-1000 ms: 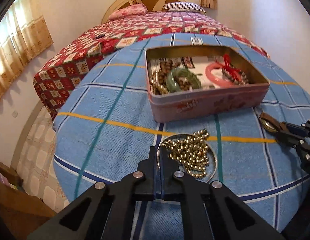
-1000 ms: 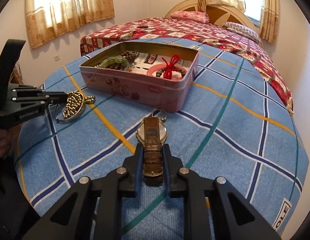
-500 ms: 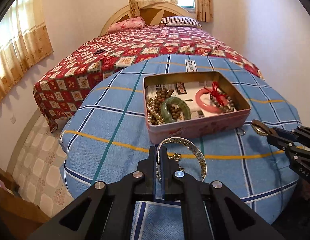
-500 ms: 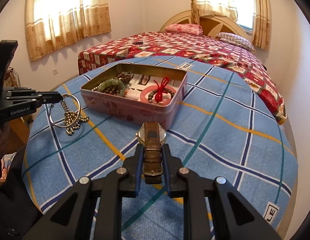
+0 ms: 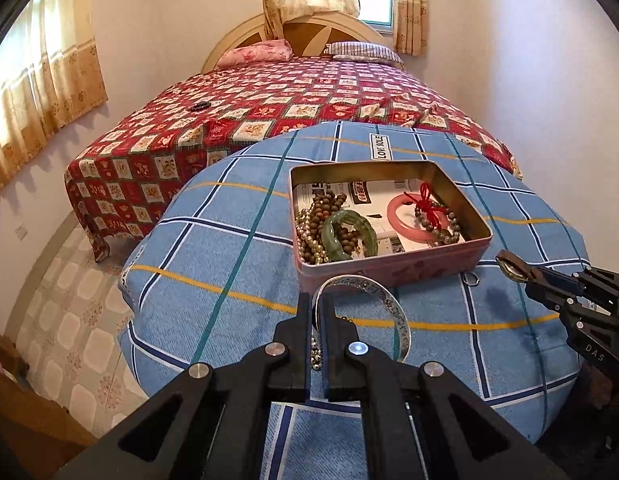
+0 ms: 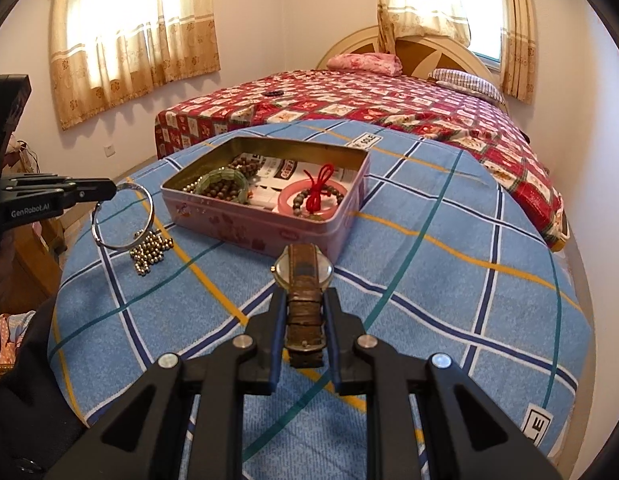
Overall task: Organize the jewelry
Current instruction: 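Carry the silver hoop and watch over the pink tin and lower them inside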
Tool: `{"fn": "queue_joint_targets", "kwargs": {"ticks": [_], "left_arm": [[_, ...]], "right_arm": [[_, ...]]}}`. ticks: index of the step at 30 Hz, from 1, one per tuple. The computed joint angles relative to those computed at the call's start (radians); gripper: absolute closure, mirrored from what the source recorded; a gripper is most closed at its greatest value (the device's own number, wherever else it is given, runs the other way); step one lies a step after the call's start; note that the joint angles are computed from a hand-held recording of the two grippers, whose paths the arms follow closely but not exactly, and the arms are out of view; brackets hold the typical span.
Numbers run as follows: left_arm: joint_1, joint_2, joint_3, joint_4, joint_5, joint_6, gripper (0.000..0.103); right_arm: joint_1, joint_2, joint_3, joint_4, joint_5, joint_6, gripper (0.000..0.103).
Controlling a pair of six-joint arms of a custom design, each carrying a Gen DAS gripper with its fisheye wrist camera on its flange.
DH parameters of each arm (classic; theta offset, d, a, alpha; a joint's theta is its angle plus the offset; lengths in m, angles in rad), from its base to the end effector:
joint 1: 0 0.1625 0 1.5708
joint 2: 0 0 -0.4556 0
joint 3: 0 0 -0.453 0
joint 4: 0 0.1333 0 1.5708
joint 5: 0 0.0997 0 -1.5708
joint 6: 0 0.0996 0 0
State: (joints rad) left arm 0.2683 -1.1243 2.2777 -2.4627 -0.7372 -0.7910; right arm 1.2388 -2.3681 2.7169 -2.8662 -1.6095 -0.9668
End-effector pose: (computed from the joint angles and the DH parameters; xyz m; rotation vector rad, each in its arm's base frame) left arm -0.3881 -0.3214 0.0689 0.7428 2.2882 -0.7626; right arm 0.0446 -0.2679 0.3487 0.7188 -2.2636 0.9409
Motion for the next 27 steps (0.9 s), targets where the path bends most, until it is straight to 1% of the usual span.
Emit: {"fn": "queue_joint_targets", "kwargs": {"ticks": [3, 8, 12, 16, 20, 27], "left_arm": [[-0.003, 0.002, -0.002, 0.002, 0.008, 0.004, 0.101], [0.002, 0.013, -0.011, -0.003, 0.026, 0.011, 0.101], [0.002, 0.025, -0.025, -0.003, 0.058, 0.031, 0.101], [0.012, 0.048, -0.05, -0.017, 0.088, 0.066, 0.101], [0.026, 0.069, -0.071, -0.034, 0.104, 0.096, 0.101], [0.05, 0.105, -0.108, -0.073, 0.126, 0.16, 0.101]], "right_arm": [[0.004, -0.004, -0.001, -0.004, 0.008, 0.005, 0.083], [0.024, 0.018, -0.003, -0.035, -0.006, 0.014, 0.083], [0.052, 0.04, -0.007, -0.07, -0.025, 0.02, 0.083], [0.109, 0.101, -0.024, -0.138, -0.064, 0.033, 0.083], [0.163, 0.168, -0.049, -0.198, -0.1, 0.044, 0.083], [0.217, 0.261, -0.087, -0.262, -0.146, 0.045, 0.083]]}}
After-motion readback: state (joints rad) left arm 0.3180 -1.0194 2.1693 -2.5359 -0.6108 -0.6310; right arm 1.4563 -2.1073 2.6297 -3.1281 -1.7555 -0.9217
